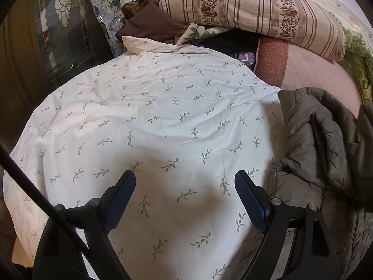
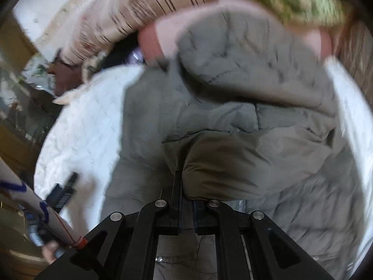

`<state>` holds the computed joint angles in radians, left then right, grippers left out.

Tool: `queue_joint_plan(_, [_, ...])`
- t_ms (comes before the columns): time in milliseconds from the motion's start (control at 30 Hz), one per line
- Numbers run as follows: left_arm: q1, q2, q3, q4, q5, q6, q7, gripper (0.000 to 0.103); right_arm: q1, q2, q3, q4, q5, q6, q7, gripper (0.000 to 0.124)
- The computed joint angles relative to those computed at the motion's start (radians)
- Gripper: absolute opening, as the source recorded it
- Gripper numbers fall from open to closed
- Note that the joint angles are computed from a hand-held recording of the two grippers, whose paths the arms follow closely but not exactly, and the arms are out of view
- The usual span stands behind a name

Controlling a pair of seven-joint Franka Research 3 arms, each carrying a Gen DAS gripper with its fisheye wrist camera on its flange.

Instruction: Fold large clothes

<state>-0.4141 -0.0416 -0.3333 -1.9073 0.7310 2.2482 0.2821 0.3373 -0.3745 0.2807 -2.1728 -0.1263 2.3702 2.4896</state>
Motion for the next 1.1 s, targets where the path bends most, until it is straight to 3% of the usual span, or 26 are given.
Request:
queue_joint_plan(267, [-0.003,0.007,0.002,0.010,-0.001,-0.004,0.008,0.086,-0.004,0.158,-0.046,-0.016,-0.001,0.132,0.044,0.013])
queue_joint_plan(300, [-0.004,0.007,0.001,0.009,0.001,-0.003,0.006,0.086,0.002,0.150,-0.057,-0.035,0.024,0.156,0.050,0.021])
queue_joint_plan(367, [-0.004,0.005,0.001,0.008,0.004,-0.002,0.006,0.086,0.022,0.121,-0.076,-0.066,0.088,0.179,0.015,0.058])
queue_joint_plan(433, [-0.003,0.005,0.002,0.007,0.000,0.001,0.005,0.086,0.024,0.056,-0.060,-0.113,0.090,0.195,0.012,0.072])
queue_joint_plan(567, [-0.003,0.000,0.002,0.001,-0.014,0.012,0.003,0.086,0.026,-0.064,-0.023,-0.152,0.066,0.125,-0.024,0.073])
queue_joint_plan(700, [-0.004,0.001,-0.002,0.002,-0.014,0.012,0.005,0.086,-0.078,-0.123,0.064,-0.076,-0.117,-0.011,-0.005,0.073])
queue_joint_plan(800, [-0.008,0.009,-0.003,0.009,-0.014,0.008,0.017,0.086,-0.165,-0.073,0.106,0.040,-0.285,-0.085,0.028,0.073])
queue_joint_plan(900, [-0.012,0.016,-0.003,0.015,-0.010,0.000,0.024,0.086,-0.202,0.032,0.109,0.143,-0.409,-0.135,0.062,0.073])
queue_joint_plan(1000, [-0.011,0.017,0.001,0.016,-0.027,0.011,0.037,0.086,-0.196,0.155,0.093,0.209,-0.456,-0.191,0.083,0.072])
queue_joint_plan(1100, [-0.010,0.022,0.004,0.020,-0.043,0.024,0.050,0.086,-0.159,0.220,0.051,0.191,-0.411,-0.199,0.073,0.072])
